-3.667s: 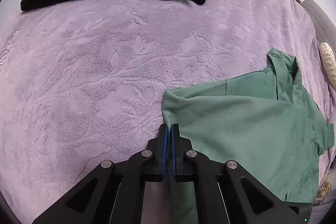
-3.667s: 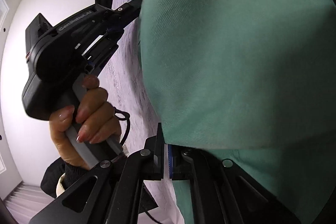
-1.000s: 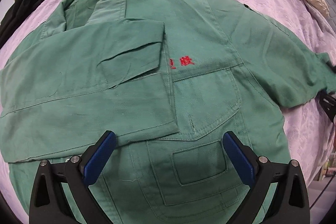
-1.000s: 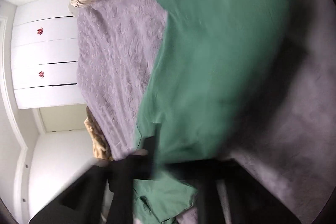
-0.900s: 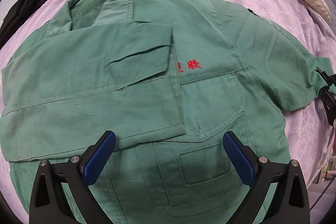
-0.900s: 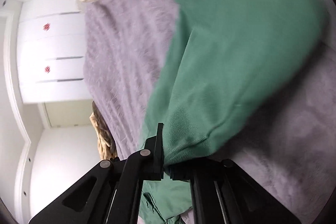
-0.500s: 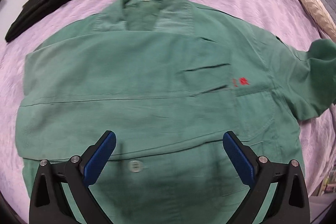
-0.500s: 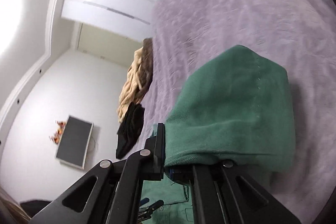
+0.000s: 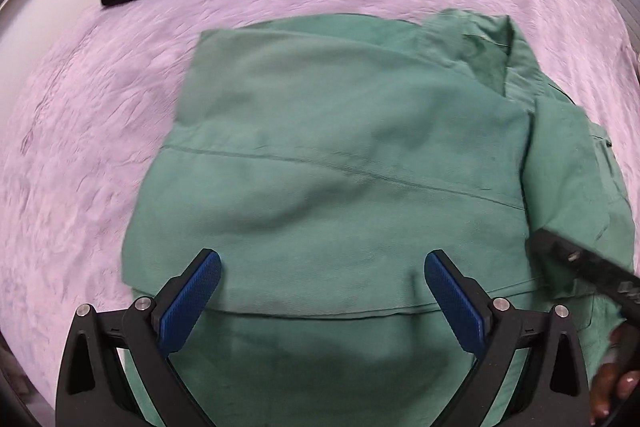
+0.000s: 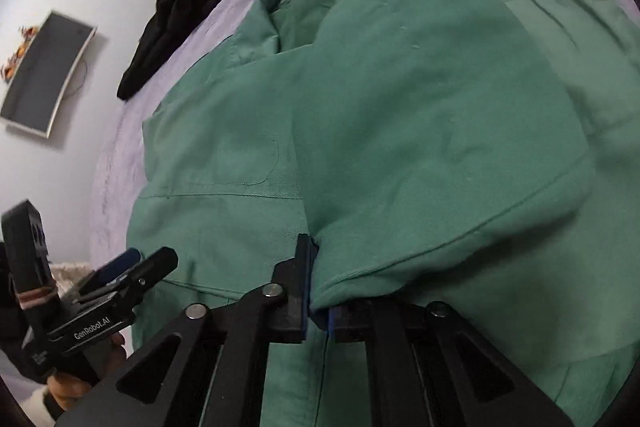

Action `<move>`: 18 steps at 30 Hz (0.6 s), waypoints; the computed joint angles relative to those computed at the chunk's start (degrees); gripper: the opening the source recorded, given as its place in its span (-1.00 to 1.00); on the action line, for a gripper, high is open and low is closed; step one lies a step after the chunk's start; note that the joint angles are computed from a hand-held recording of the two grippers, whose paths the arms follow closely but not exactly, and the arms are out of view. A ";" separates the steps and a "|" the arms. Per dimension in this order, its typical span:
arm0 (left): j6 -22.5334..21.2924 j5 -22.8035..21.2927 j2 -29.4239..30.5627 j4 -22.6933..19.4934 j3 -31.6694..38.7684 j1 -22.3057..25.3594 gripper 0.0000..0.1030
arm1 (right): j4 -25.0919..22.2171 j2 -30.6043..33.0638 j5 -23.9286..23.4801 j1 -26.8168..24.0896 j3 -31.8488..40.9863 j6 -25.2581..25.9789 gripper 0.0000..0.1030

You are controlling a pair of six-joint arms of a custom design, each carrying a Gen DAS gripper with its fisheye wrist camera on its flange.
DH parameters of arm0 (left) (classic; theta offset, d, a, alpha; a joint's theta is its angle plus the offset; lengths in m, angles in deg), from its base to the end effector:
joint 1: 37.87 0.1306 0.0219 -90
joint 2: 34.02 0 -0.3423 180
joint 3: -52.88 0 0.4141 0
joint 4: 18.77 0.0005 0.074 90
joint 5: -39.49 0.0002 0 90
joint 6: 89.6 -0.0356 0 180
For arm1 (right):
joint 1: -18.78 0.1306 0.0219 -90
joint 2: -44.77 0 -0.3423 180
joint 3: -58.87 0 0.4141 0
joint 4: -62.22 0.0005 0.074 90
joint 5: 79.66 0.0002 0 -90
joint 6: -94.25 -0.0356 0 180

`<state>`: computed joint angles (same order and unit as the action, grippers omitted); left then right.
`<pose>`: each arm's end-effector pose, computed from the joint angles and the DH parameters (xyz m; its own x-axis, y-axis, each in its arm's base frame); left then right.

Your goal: Fold large clothes

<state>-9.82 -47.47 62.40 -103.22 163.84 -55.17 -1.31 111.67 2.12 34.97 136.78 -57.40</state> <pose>0.4752 -0.1505 0.4718 -0.8267 0.4431 -0.3469 0.4685 0.8834 0.0119 0.3448 0.1049 0.4377 -0.6783 0.7101 -0.1891 0.5000 0.6345 0.5894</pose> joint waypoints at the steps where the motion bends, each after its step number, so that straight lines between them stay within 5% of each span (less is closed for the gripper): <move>1: -0.55 0.40 -0.18 -0.09 -0.17 0.79 0.97 | 1.42 -2.00 -0.15 -0.26 -1.47 -2.68 -0.03; 2: -1.09 0.66 -0.39 0.01 -0.44 1.33 0.97 | 2.93 -4.62 1.69 -0.16 -3.05 -5.76 0.44; 6: -3.97 1.96 -0.96 -0.48 -0.80 4.24 0.97 | 2.64 -9.69 9.92 -1.34 -4.78 -14.40 0.43; 9: -3.98 3.18 -0.86 -1.03 -0.41 5.65 0.97 | 3.88 -8.36 9.55 -4.29 -3.64 -15.76 -0.76; 12: -4.20 4.07 -1.03 -1.23 0.08 7.05 0.97 | 4.56 -0.76 11.58 -2.13 4.56 -4.99 -0.76; 14: -4.66 4.36 -0.85 -1.26 0.95 8.08 0.97 | 2.58 7.31 12.83 1.37 13.63 4.89 -0.76; 18: -5.16 3.68 -0.42 -0.63 2.49 10.97 0.97 | -3.73 17.76 11.98 7.88 24.07 15.33 -0.68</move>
<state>-14.98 -43.78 61.98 -103.84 166.33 -44.20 -5.03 129.43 14.10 42.85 160.86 -42.07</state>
